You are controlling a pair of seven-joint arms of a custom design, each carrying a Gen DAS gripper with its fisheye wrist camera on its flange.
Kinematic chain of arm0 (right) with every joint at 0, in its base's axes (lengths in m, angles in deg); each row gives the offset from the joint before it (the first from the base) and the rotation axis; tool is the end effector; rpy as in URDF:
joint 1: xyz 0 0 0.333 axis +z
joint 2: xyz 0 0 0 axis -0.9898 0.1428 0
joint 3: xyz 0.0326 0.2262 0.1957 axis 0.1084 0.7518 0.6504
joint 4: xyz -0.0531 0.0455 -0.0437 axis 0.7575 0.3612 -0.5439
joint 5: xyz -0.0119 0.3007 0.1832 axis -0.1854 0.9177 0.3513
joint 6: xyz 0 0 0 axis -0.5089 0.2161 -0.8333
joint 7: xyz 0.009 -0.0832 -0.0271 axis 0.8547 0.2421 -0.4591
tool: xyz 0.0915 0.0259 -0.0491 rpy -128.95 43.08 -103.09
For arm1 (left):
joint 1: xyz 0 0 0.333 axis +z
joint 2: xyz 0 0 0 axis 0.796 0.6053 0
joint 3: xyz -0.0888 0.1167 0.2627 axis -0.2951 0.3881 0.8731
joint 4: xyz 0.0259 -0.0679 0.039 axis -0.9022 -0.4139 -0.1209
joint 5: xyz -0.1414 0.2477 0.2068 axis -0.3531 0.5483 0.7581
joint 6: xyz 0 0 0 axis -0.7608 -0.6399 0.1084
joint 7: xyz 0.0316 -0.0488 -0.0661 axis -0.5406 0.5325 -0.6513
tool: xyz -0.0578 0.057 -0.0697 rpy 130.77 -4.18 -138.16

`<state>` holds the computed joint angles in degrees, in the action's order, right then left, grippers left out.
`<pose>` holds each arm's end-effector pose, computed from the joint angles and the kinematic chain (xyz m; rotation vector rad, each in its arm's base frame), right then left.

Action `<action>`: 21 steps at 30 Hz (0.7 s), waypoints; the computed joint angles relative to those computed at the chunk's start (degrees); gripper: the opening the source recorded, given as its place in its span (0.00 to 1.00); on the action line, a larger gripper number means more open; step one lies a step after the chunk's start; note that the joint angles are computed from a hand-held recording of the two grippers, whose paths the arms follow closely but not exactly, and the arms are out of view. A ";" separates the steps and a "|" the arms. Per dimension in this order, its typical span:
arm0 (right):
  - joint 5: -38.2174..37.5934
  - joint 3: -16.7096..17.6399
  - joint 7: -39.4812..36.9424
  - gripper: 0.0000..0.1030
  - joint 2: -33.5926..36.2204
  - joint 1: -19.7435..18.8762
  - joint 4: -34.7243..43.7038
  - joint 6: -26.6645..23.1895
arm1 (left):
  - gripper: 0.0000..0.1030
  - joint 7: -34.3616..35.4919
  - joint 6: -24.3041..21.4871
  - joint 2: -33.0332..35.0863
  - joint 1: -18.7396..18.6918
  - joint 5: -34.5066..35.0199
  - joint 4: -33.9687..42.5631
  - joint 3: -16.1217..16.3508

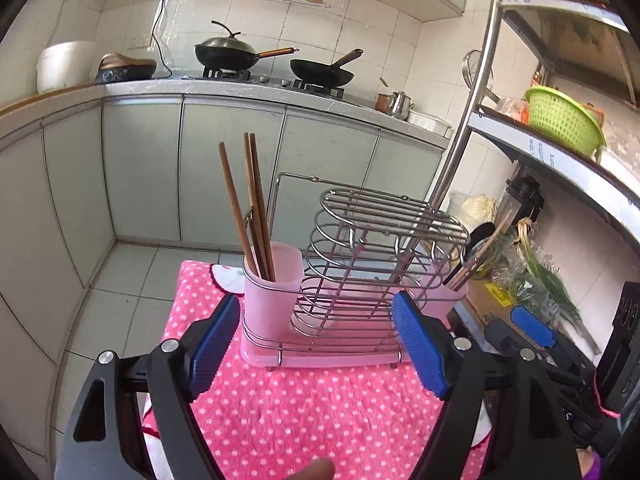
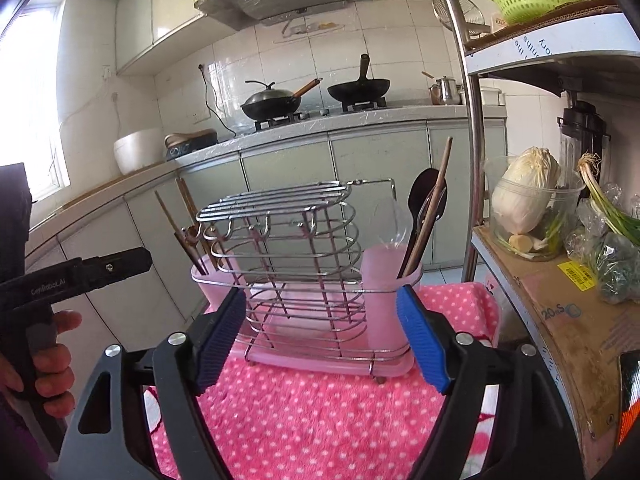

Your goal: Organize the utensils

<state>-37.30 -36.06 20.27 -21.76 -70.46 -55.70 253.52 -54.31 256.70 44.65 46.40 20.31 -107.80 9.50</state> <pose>0.6722 0.1779 0.5291 -1.6656 1.2150 -0.5107 0.6223 -0.1578 0.5527 -1.7915 1.4645 -1.0459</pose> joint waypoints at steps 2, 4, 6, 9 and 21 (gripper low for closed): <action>-1.78 -1.76 2.32 0.77 -0.61 1.40 -1.26 0.27 | 0.76 -3.12 -0.93 -0.40 -1.81 3.68 -0.25 1.50; -3.33 -2.81 4.11 0.77 -1.20 2.36 -2.48 0.67 | 0.77 -7.00 -2.19 -0.56 -3.34 8.02 -0.11 2.59; -5.50 -4.18 6.31 0.77 -1.65 3.54 -3.53 1.20 | 0.77 -9.77 -3.91 -0.55 -4.24 11.34 0.16 2.82; -8.43 -5.78 9.30 0.77 -2.46 4.98 -5.36 2.13 | 0.77 -12.84 -7.01 -0.38 -5.31 15.23 0.64 2.52; -17.72 -10.23 20.19 0.77 -2.47 7.87 -6.67 1.29 | 0.77 -14.23 -11.26 0.90 -5.92 17.65 1.12 0.72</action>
<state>-55.02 -46.29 40.46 -24.23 -62.59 -62.37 254.81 -68.54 245.44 45.55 40.47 37.96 -106.68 10.22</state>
